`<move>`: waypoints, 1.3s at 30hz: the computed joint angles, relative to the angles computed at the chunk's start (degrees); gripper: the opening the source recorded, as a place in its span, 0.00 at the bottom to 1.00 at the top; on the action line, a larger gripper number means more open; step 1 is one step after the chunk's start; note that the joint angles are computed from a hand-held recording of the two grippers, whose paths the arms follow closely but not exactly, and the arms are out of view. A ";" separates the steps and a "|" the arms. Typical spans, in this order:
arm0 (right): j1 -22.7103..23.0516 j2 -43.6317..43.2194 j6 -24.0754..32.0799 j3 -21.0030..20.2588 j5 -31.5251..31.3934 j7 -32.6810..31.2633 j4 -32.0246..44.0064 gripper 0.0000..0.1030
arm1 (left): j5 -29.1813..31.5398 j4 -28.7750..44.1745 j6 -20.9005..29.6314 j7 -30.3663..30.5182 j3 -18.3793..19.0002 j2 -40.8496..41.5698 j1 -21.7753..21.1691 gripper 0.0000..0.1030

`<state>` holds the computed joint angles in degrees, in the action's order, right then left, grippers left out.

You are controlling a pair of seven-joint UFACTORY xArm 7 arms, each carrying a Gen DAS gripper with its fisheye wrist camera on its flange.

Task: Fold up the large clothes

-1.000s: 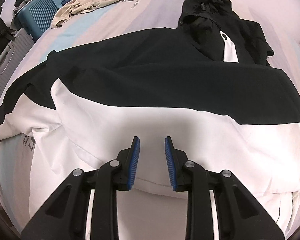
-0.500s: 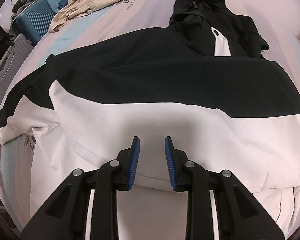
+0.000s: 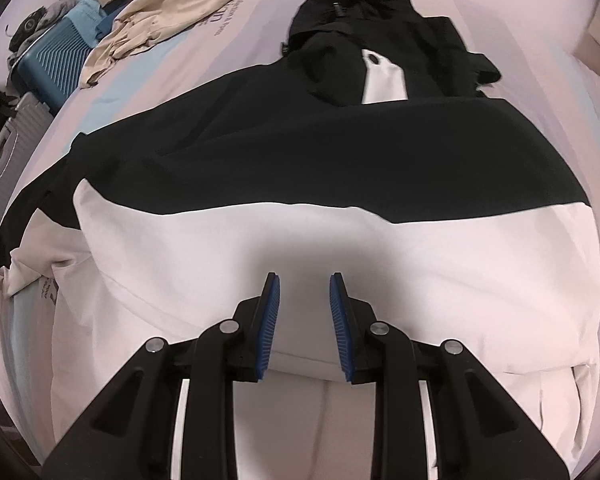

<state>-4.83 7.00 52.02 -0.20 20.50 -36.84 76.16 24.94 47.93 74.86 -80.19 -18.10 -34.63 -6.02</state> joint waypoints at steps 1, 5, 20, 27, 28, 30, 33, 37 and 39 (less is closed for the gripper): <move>-0.25 0.23 0.25 -0.19 0.12 -0.07 0.36 0.25 | 0.16 1.08 -0.11 0.13 -0.37 1.29 0.01 0.08; -1.40 1.09 0.49 -0.69 0.91 -0.69 1.67 0.25 | 1.36 4.70 -0.73 0.26 -1.17 5.94 -0.65 0.07; -10.80 9.78 2.59 -2.79 2.64 -4.94 15.00 0.25 | 11.26 29.61 -6.44 -1.31 0.02 33.65 -11.04 0.07; -14.74 16.22 3.58 -2.14 1.29 -2.98 22.55 0.25 | 13.33 43.32 -7.50 1.20 3.30 45.11 -17.59 0.06; -15.40 16.62 3.67 -1.87 1.64 -3.08 23.12 0.25 | 13.29 45.48 -7.64 1.62 3.80 46.82 -18.52 0.06; -16.32 17.13 3.37 -1.41 1.98 -3.82 23.82 0.25 | 13.19 50.15 -8.00 2.54 4.84 50.33 -20.38 0.06; -16.96 18.81 3.86 -1.19 1.60 -3.61 25.71 0.25 | 13.12 57.17 -8.03 4.34 6.52 55.21 -23.16 0.06; -17.76 22.31 6.81 -0.58 0.93 -2.42 29.83 0.24 | 12.27 69.44 -6.97 7.50 8.73 63.03 -27.15 0.06; -18.06 23.06 7.39 -0.12 1.04 -2.27 30.46 0.26 | 11.45 77.27 -5.91 9.63 9.93 67.87 -29.06 0.06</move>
